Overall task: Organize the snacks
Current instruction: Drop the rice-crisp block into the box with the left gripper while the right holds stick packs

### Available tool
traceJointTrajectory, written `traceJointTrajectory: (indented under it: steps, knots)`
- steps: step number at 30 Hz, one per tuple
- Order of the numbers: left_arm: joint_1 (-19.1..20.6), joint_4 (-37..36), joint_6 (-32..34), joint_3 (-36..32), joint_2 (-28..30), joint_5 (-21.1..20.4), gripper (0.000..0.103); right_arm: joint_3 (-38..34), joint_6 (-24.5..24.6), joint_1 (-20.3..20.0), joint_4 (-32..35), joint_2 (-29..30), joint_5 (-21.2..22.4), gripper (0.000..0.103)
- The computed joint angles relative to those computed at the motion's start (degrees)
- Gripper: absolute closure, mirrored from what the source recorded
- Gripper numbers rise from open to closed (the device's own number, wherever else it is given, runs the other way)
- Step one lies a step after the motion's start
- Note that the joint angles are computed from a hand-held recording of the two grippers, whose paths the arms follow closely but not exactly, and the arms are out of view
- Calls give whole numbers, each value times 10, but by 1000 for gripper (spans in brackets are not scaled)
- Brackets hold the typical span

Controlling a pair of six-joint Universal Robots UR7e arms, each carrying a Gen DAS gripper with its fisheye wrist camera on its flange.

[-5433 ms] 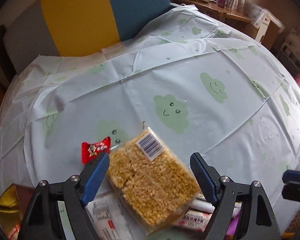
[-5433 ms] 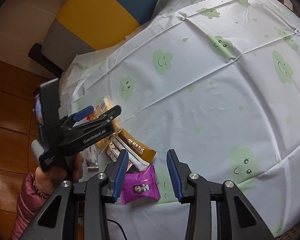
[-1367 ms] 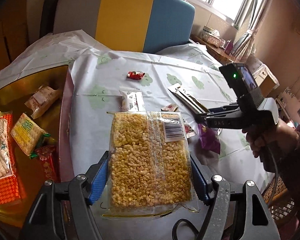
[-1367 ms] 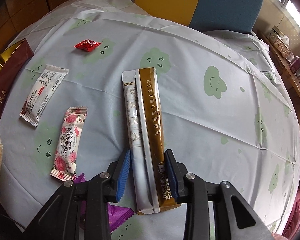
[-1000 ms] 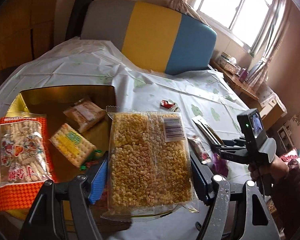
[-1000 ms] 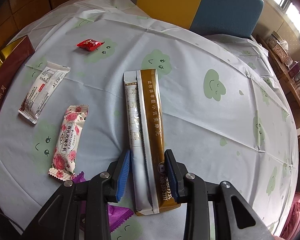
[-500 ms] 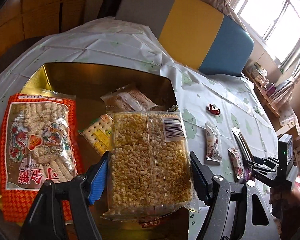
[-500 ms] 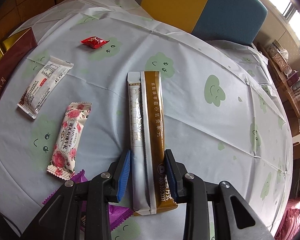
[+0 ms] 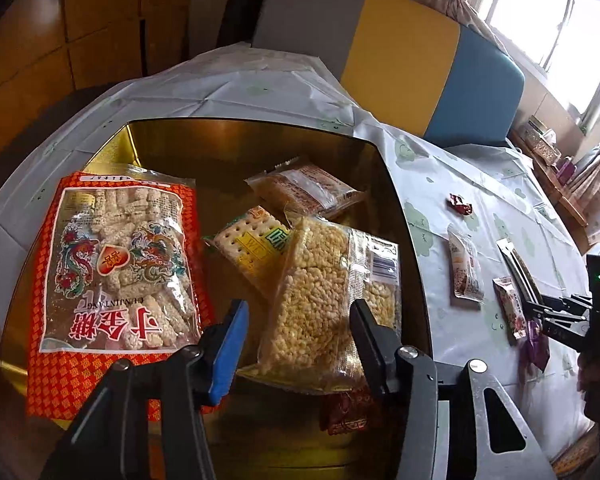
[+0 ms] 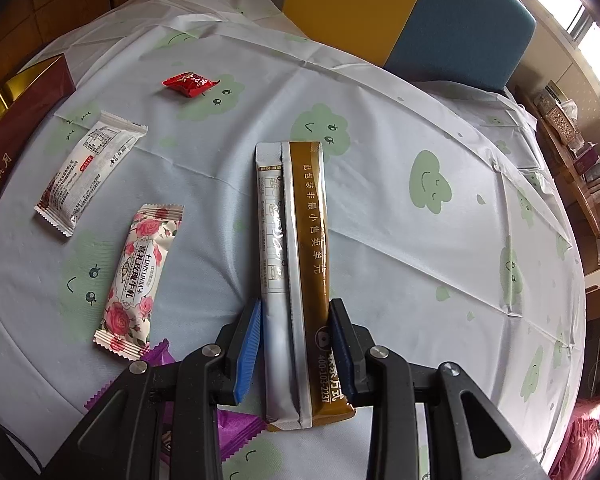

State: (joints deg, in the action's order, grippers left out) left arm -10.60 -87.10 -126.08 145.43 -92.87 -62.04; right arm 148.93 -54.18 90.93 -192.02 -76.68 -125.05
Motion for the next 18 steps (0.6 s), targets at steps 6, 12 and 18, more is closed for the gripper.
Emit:
traceJointTrajectory:
  steps: [6, 12, 18]
  knots:
    - [10, -30, 14, -5, 32, 16, 56, 5, 0, 4, -16, 6, -4, 71]
    - [51, -43, 49, -16, 55, 47, 56, 9, 2, 6, -24, 7, -6, 72]
    - [5, 6, 6, -16, 25, 19, 53, 6, 3, 4, -13, 2, -3, 72]
